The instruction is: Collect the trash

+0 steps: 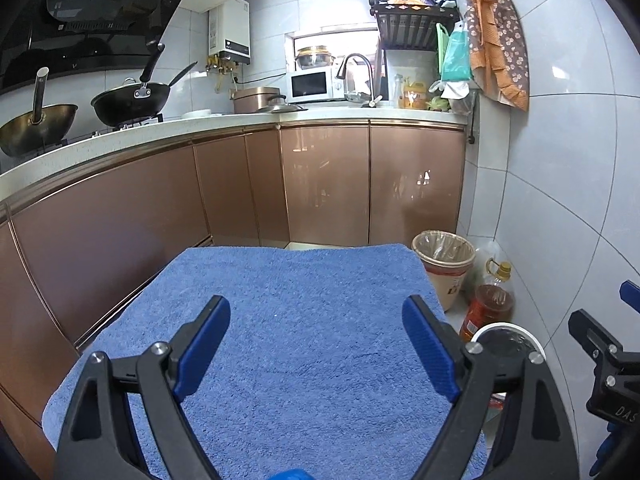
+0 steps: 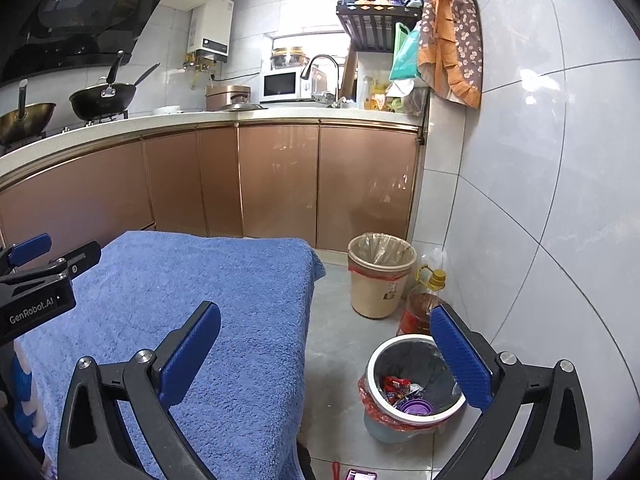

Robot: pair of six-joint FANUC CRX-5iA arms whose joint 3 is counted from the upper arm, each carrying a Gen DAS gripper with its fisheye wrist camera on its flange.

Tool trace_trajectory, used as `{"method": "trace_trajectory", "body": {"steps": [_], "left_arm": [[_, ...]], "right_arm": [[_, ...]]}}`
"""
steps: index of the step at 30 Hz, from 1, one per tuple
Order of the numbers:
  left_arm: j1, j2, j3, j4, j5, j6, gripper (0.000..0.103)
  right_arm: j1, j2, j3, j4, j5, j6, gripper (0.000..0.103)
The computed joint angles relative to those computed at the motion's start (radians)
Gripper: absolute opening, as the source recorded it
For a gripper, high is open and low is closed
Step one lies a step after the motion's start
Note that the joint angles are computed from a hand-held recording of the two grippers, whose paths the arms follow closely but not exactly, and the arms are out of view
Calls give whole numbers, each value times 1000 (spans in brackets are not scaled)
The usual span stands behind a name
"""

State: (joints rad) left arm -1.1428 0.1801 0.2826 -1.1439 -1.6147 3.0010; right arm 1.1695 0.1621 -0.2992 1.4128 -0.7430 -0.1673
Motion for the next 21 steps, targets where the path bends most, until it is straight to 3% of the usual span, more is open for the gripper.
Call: {"method": "trace_trajectory", "body": {"steps": [21], "left_arm": [[-15, 30, 35, -23, 11, -31, 88]], "right_arm": [[9, -10, -28, -2, -68, -70, 103]]}}
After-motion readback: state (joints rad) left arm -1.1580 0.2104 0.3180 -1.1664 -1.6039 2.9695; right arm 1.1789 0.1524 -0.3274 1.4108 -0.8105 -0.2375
